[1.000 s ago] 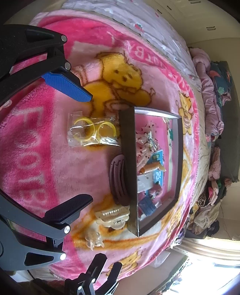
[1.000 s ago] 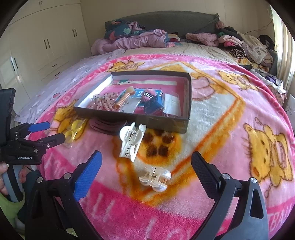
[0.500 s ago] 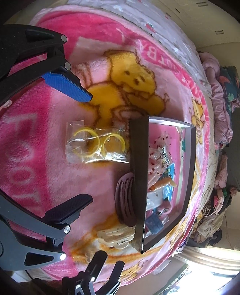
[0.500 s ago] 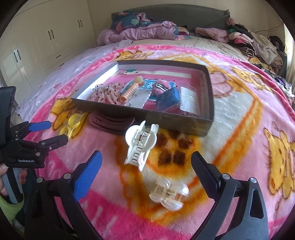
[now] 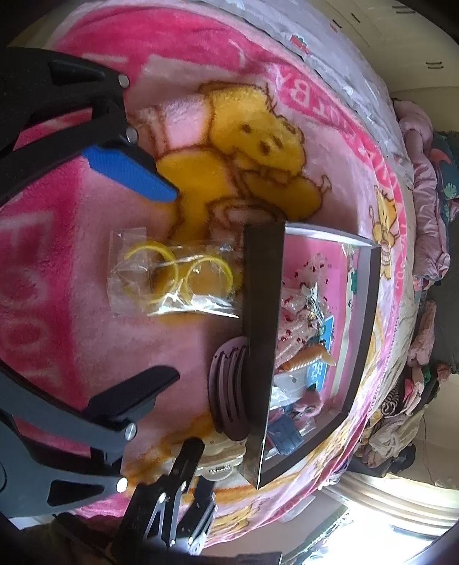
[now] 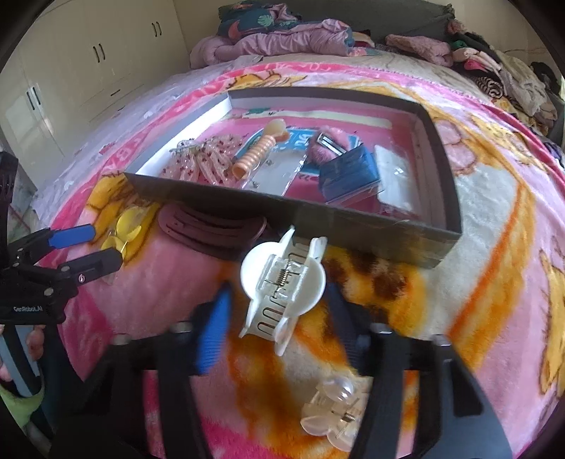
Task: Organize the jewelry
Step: 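Grasp the white claw clip with the right tool while the left tool grasps the yellow hair-tie bag, then carry the white claw clip and yellow hair-tie bag into the box and open both tools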
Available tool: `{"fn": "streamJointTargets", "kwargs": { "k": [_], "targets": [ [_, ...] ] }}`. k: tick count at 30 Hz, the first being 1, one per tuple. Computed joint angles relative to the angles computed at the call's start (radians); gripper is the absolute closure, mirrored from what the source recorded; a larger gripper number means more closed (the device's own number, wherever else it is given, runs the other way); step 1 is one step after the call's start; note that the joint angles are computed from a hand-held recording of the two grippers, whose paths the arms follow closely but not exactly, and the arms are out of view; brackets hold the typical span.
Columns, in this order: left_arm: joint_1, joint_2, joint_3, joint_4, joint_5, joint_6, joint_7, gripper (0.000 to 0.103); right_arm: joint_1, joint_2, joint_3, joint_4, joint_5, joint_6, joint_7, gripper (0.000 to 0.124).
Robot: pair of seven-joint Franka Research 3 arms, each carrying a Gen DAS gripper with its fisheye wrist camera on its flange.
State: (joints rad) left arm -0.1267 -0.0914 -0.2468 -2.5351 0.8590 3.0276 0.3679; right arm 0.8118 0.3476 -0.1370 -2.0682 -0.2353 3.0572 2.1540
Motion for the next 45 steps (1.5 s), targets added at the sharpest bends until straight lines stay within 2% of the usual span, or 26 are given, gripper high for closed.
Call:
{"fn": "streamJointTargets", "kwargs": {
  "k": [2,5,7,9,11,12,13,19,24,30,38,45],
  "targets": [
    [-0.003,0.007,0.002,0.005,-0.008,0.005,0.012,0.028,0.021,0.001,-0.026,-0.005,-0.016,0.011,0.016,0.092],
    [-0.008,0.025,0.007,0.014,-0.024,0.006,0.031,0.03,0.038,-0.009,-0.046,-0.024,-0.024,0.031,0.023,0.094],
    [-0.015,0.039,0.012,0.02,-0.042,0.007,0.048,0.034,0.054,-0.018,-0.065,-0.033,-0.032,0.038,0.033,0.095],
    [-0.025,0.049,0.016,0.025,-0.063,-0.005,0.065,0.048,0.076,-0.034,-0.094,-0.055,-0.045,0.058,0.051,0.096],
    [-0.035,0.053,0.02,0.026,-0.088,-0.005,0.095,0.053,0.098,-0.046,-0.118,-0.069,-0.057,0.065,0.065,0.096],
    [-0.038,0.055,0.02,0.027,-0.087,-0.01,0.099,0.062,0.106,-0.052,-0.127,-0.076,-0.063,0.069,0.071,0.096],
    [-0.04,0.055,0.02,0.028,-0.084,-0.018,0.1,0.066,0.111,-0.059,-0.132,-0.084,-0.068,0.071,0.075,0.096],
    [-0.052,0.029,0.027,-0.003,-0.178,0.009,0.179,0.068,0.147,-0.09,-0.169,-0.112,-0.123,0.079,0.123,0.096],
    [-0.026,-0.009,0.003,-0.024,-0.142,0.029,0.134,0.068,0.152,-0.11,-0.174,-0.123,-0.184,0.081,0.171,0.096],
    [-0.006,-0.055,-0.011,-0.047,-0.163,0.046,0.136,0.068,0.108,-0.122,-0.123,-0.118,-0.232,0.071,0.197,0.096],
    [0.051,-0.11,-0.05,-0.071,-0.166,0.074,0.12,0.068,0.059,-0.133,-0.061,-0.092,-0.309,0.051,0.234,0.096],
    [0.042,-0.136,-0.032,-0.076,-0.241,0.075,0.184,0.068,0.012,-0.137,-0.007,-0.061,-0.353,0.04,0.251,0.096]
  ]
}}
